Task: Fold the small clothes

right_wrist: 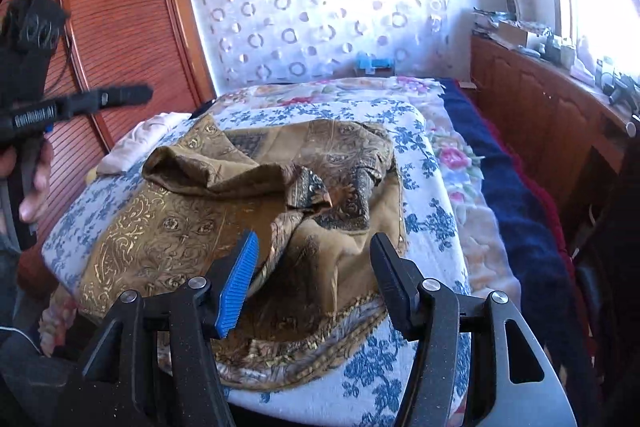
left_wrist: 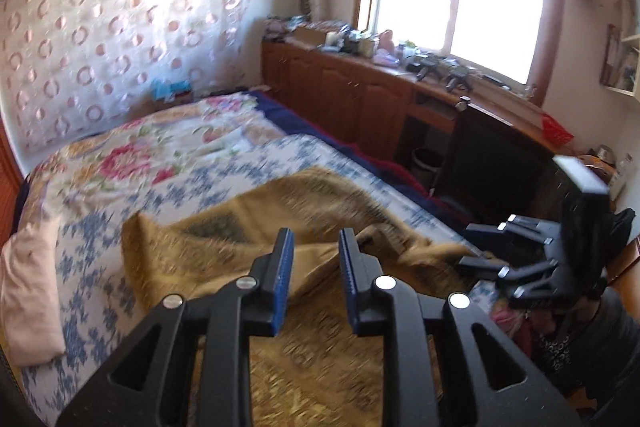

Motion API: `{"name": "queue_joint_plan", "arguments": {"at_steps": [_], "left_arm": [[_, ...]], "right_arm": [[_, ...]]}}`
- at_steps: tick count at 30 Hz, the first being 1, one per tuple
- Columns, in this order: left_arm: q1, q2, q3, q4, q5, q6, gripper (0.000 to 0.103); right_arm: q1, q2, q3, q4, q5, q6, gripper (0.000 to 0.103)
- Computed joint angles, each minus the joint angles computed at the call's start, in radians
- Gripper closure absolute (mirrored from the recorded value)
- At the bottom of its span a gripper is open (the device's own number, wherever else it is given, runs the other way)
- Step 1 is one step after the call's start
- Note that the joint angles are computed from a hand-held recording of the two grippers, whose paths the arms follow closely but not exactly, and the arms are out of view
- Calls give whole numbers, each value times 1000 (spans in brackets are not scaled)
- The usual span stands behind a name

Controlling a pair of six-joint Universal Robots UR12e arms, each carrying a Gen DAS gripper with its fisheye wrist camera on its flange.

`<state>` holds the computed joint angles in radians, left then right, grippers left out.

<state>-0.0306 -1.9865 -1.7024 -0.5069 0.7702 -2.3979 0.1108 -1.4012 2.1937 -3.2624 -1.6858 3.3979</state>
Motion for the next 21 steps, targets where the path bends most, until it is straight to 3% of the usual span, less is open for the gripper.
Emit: {"name": "queue_joint_plan", "arguments": {"at_steps": [11, 21], "left_arm": [[65, -59, -37, 104, 157, -70, 82], [81, -110, -27, 120, 251, -98, 82]], "right_arm": [[24, 63, -123, 69, 23, -125, 41], [64, 150, -273, 199, 85, -260, 39]]}}
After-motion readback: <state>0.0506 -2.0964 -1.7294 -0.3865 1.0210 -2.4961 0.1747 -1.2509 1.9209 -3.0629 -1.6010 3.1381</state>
